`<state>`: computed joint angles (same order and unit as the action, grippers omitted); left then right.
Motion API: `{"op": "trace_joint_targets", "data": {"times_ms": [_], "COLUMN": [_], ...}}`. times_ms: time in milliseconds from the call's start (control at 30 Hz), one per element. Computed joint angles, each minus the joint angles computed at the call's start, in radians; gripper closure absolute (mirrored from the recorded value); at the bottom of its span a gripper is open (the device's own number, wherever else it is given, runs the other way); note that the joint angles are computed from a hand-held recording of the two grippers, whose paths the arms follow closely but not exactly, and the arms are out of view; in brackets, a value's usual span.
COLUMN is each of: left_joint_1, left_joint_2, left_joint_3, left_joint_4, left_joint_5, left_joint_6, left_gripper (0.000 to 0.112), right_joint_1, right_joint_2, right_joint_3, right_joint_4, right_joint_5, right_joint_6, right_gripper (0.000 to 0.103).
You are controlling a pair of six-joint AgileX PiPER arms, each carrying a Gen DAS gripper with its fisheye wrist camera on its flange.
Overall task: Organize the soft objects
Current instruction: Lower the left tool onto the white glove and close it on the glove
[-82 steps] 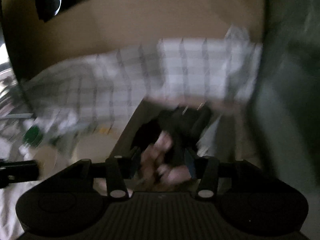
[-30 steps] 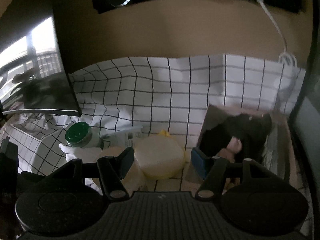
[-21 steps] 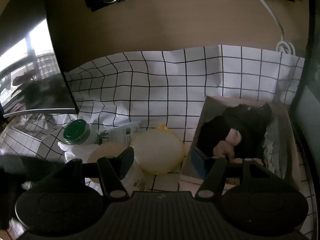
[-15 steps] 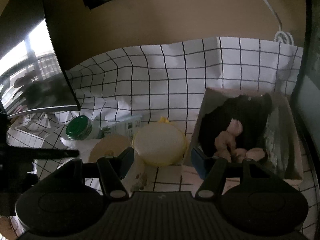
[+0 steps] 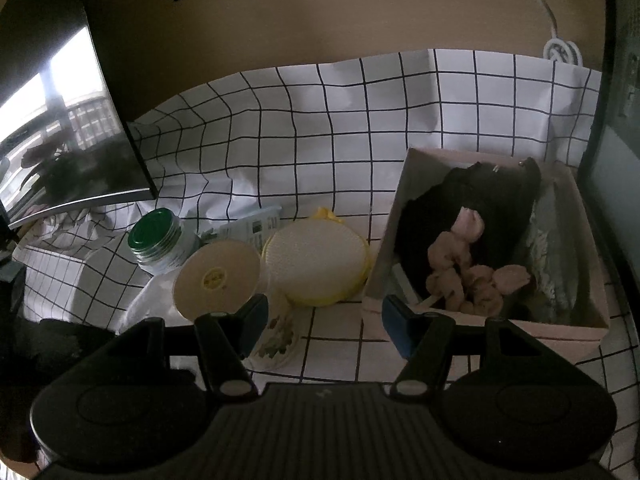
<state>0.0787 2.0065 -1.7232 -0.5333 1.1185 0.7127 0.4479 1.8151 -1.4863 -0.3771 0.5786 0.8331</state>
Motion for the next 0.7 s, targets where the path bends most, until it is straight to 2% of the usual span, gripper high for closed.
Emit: {"op": "trace_joint_targets", "data": {"times_ms": [133, 200, 333, 400, 533, 633, 700], "left_joint_1": [0.039, 0.058, 0.091, 0.063, -0.043, -0.09, -0.091], "left_joint_2": [-0.009, -0.025, -0.045, -0.044, -0.004, 0.039, 0.045], "left_joint_3": [-0.063, -0.087, -0.087, -0.064, -0.024, -0.009, 0.011], "left_joint_4": [0.041, 0.036, -0.122, -0.15, -0.007, 0.111, 0.109], "left_joint_5": [0.052, 0.012, -0.079, -0.141, -0.257, -0.294, -0.305], "left_joint_6": [-0.02, -0.057, -0.125, -0.137, -0.178, -0.228, -0.231], "left_gripper": [0.066, 0.066, 0.066, 0.066, 0.066, 0.066, 0.066], "right_joint_1": [0.004, 0.005, 0.005, 0.008, 0.012, 0.012, 0.007], "right_joint_2": [-0.003, -0.007, -0.017, -0.016, -0.025, -0.042, -0.048], "right_joint_3": [0.005, 0.012, 0.028, 0.031, 0.042, 0.064, 0.075], "right_joint_4": [-0.008, -0.016, -0.02, -0.021, -0.023, -0.036, -0.024], "right_joint_5": [0.002, 0.001, -0.008, -0.004, 0.006, 0.013, 0.021], "right_joint_6": [0.014, 0.027, 0.041, 0.05, 0.046, 0.051, 0.042], "right_gripper": [0.04, 0.04, 0.04, 0.04, 0.04, 0.04, 0.04]}}
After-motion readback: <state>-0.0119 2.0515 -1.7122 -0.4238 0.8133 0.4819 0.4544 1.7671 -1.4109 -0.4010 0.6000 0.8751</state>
